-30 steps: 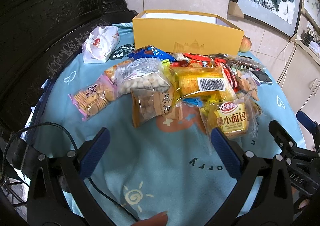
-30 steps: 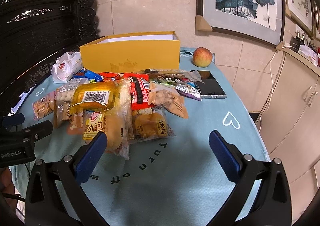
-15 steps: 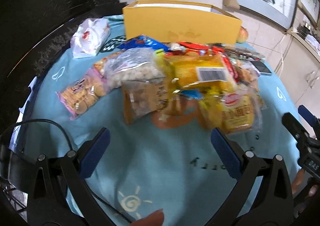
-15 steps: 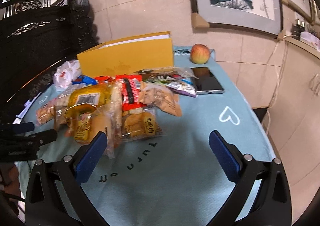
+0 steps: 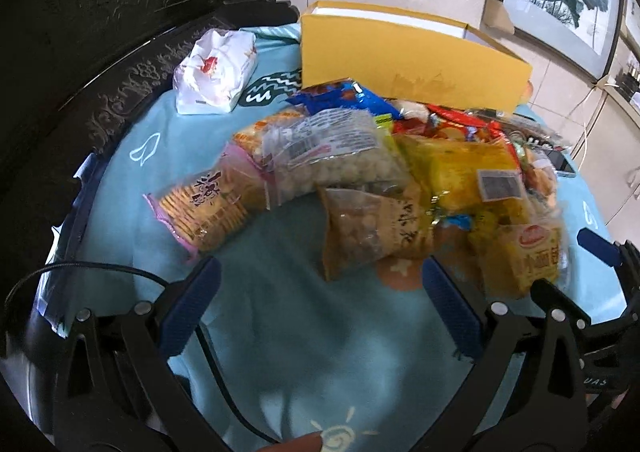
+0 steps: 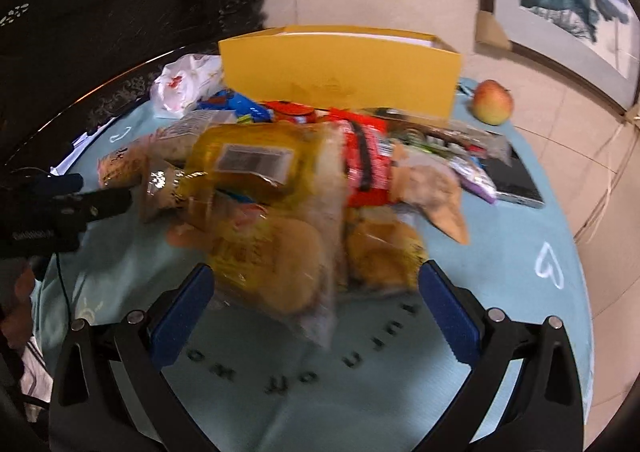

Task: Organize snacks
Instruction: 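Grasp the yellow bread bag with the right tool while the left tool grasps the brown nut bag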

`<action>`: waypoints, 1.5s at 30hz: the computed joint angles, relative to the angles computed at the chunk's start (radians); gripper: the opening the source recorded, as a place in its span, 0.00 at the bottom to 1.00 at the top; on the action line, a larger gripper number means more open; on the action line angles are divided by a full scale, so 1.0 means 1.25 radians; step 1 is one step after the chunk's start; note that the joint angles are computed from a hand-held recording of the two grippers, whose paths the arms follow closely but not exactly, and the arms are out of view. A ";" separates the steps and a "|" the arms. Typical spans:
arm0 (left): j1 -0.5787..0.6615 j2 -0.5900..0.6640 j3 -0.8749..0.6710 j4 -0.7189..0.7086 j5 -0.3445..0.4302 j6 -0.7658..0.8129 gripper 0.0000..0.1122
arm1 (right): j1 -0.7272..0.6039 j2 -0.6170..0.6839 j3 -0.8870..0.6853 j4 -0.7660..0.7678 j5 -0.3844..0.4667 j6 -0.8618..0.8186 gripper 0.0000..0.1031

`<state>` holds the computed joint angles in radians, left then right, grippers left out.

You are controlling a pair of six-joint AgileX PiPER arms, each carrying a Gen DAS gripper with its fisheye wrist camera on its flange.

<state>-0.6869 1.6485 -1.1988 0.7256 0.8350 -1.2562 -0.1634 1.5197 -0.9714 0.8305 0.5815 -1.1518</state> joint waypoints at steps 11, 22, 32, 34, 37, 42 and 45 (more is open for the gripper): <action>0.057 0.009 0.020 -0.043 -0.053 0.049 0.90 | 0.072 0.070 -0.050 -0.062 -0.041 0.089 0.58; 0.038 0.097 -0.091 -0.087 -0.053 0.126 0.90 | -0.193 0.120 -0.135 0.181 0.211 -0.091 0.55; 0.059 0.293 -0.305 -0.145 0.035 0.214 0.90 | -0.251 0.226 -0.189 0.259 0.335 -0.088 0.56; 0.069 0.294 -0.309 -0.161 0.015 0.208 0.80 | -0.260 0.242 -0.201 0.255 0.349 -0.067 0.56; 0.069 0.270 -0.278 -0.150 -0.015 0.201 0.59 | -0.260 0.247 -0.207 0.251 0.358 -0.065 0.56; 0.061 0.194 -0.193 -0.143 -0.021 0.186 0.54 | -0.260 0.252 -0.216 0.249 0.361 -0.062 0.56; 0.037 0.140 -0.137 -0.099 -0.013 0.151 0.54 | -0.263 0.248 -0.210 0.255 0.354 -0.066 0.56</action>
